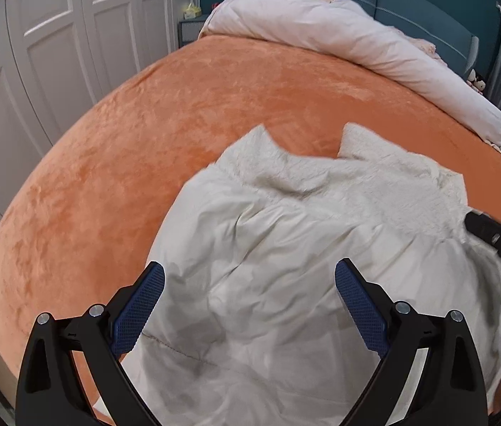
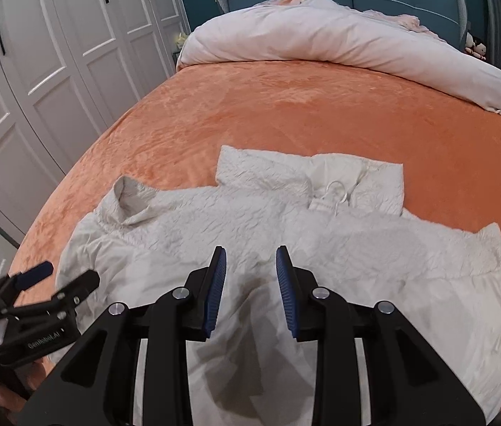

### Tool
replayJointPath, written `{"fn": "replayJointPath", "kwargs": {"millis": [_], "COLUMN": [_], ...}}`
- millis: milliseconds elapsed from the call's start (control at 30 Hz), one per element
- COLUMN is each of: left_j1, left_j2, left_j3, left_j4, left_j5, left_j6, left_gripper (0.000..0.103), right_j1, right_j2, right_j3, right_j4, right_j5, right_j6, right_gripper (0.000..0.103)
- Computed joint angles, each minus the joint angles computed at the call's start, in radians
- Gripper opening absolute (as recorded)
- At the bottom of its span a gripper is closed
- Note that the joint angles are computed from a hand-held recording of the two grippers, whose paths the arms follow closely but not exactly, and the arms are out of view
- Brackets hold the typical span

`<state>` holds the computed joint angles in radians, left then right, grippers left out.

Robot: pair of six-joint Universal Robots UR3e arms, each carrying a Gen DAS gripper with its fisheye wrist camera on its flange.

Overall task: Fold large clothes
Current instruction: 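Pinch the fabric near the zipper pull with the right tool and tuck it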

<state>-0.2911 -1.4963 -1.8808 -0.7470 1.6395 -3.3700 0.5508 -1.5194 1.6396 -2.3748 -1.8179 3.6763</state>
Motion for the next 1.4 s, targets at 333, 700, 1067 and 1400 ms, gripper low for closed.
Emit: {"fn": "replayJointPath", "kwargs": {"millis": [333, 700, 1067, 1400], "left_j1": [0.049, 0.067, 0.085, 0.080], "left_j2": [-0.005, -0.021, 0.014, -0.043], "left_j3": [-0.111, -0.215, -0.253, -0.039], "left_j4": [0.079, 0.227, 0.261, 0.108], "left_j5": [-0.026, -0.044, -0.076, -0.106], "left_j6": [0.034, 0.045, 0.033, -0.082], "left_gripper": [0.098, 0.098, 0.097, 0.095], "right_j1": [-0.239, -0.267, -0.361, -0.315], "right_j2": [0.034, 0.426, 0.165, 0.285], "right_j3": [-0.047, -0.339, 0.025, -0.129], "right_j4": [0.038, 0.133, -0.152, -0.104], "right_j5": [0.184, 0.295, 0.363, 0.373], "right_j6": [-0.034, -0.090, -0.047, -0.183], "right_gripper": [0.040, 0.004, 0.035, 0.023]}}
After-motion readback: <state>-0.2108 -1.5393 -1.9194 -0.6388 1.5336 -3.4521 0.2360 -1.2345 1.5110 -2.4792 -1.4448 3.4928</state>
